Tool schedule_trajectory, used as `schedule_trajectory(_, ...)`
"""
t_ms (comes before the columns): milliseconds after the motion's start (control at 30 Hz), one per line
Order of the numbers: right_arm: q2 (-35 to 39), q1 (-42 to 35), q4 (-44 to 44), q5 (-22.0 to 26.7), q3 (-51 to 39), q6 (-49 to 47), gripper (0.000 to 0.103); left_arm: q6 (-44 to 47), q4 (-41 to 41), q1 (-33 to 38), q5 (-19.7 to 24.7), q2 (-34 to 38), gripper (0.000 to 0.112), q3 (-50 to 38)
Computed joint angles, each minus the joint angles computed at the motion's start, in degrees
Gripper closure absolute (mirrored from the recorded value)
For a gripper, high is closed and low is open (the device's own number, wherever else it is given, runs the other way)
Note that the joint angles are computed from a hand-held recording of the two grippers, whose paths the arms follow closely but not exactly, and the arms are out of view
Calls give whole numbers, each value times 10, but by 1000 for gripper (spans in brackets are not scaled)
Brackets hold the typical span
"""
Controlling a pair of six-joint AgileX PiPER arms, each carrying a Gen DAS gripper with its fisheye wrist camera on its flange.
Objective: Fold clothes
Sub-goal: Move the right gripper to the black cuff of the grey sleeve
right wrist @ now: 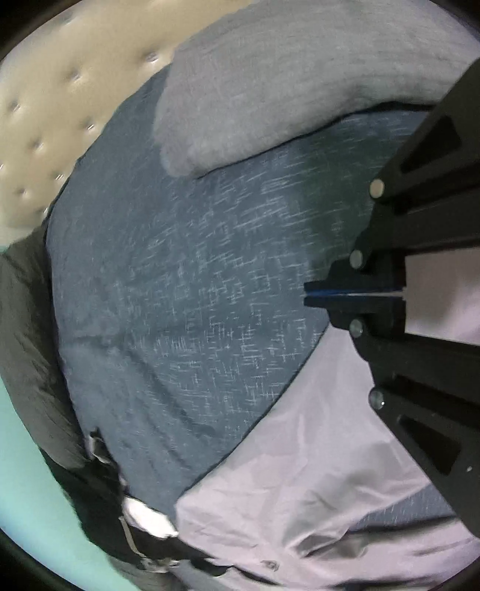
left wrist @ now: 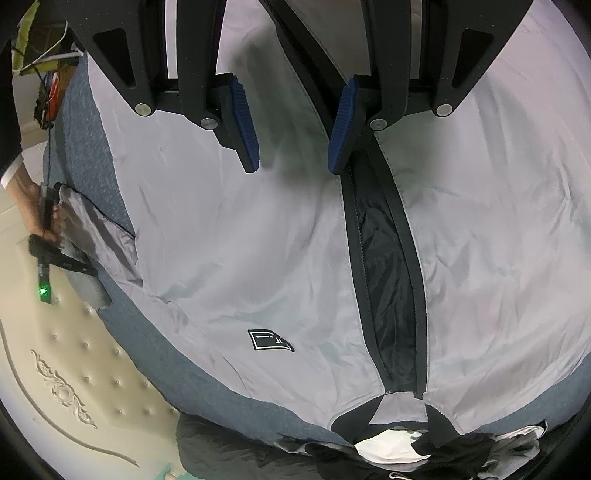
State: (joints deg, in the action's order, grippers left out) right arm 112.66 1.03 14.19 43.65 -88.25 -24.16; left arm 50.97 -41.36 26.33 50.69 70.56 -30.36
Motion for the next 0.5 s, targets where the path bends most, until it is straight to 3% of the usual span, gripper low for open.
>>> schedule_trajectory(100,-54,-37,40,10,31,-36,95,3,-2,8,9,-10,70,3)
schedule_trajectory(167,-102,-76,77,22,59,-76,75,5,-3,16,20,-20,70,4)
schedule_trajectory(200,-128,-99,101,32,75,-101,58,6,-4,22,26,-26,70,4)
schedule_trajectory(233,-152,-124,124,44,89,-126,50,7,-4,27,33,-32,70,4)
schedule_trajectory(400,-239,-259,204,104,152,-268,50,-2,0,43,60,-60,69,1)
schedule_trajectory(500,-230,-311,211,130,168,-292,50,-23,11,31,68,-79,69,-2)
